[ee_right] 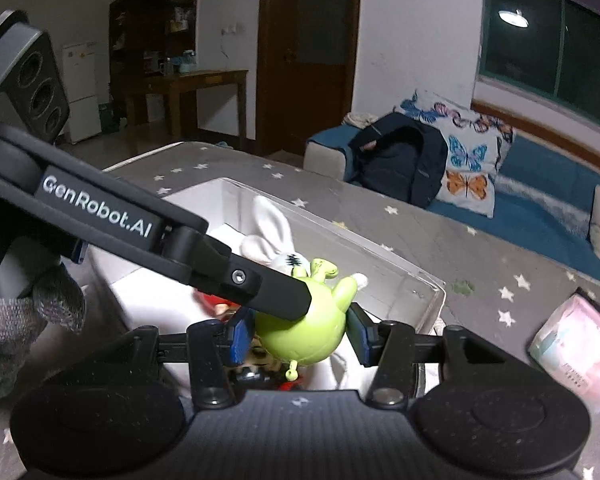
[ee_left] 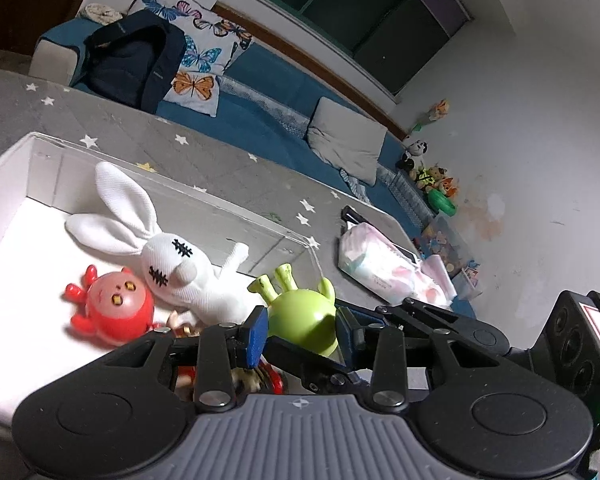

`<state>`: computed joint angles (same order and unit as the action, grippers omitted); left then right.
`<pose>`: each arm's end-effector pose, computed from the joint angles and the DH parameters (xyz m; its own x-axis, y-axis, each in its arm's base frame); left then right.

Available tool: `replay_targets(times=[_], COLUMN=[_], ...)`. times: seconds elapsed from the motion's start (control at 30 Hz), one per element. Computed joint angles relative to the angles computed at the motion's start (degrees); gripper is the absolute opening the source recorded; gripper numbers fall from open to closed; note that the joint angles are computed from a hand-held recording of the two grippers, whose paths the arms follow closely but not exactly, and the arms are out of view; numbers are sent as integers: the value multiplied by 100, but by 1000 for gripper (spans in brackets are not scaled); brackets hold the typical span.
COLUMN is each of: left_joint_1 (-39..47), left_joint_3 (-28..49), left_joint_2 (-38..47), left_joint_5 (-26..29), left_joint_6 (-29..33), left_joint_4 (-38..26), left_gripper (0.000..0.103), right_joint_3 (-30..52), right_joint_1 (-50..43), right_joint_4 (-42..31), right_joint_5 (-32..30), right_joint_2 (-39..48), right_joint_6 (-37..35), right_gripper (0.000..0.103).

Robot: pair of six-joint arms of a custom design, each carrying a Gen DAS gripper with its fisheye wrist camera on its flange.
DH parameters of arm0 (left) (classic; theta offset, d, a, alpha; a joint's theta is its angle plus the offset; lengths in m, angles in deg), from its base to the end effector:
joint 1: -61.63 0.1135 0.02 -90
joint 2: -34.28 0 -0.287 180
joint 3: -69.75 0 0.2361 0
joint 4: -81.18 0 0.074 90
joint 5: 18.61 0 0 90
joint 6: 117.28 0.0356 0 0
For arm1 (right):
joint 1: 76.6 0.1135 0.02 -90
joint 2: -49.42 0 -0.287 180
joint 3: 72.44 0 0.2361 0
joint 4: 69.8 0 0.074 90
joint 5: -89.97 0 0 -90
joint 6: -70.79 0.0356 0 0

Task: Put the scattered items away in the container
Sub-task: 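Lift the green alien toy with both grippers and carry it over the box, then lower the green alien toy into the box beside the bunny and open both grippers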

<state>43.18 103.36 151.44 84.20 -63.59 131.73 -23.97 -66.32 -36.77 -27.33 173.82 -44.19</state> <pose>0.2524 -0.0925 0.0750 -0.7035 -0.3740 -0.6043 0.0849 0.8000 -0.5939 0.3089 0.0726 0.0494 -0.4006 -0.4540 -0.7959 -0.7263 0.6869 -0.0263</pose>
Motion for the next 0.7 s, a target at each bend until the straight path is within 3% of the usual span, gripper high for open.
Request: replay_targets(times=[0.2, 0.5, 0.6, 0.7], left_joint_1=[203, 282, 299, 296], left_joint_3=[407, 597, 554, 534], left_joint_2=[475, 869, 908, 912], left_joint_5=[218, 378, 407, 393], left_joint_6=[-60, -166, -211, -206], left_joint_4=[-86, -35, 48, 75], left_gripper=[38, 39, 39, 39], right_joint_3=[737, 897, 878, 767], right_joint_1=[-149, -205, -213, -208], right_joint_4=[-692, -716, -701, -587], right_joint_5=[-215, -158, -158, -153], right_joint_2=[432, 688, 690, 651], right_joint_6=[114, 63, 41, 56], right_gripper=[50, 51, 58, 59])
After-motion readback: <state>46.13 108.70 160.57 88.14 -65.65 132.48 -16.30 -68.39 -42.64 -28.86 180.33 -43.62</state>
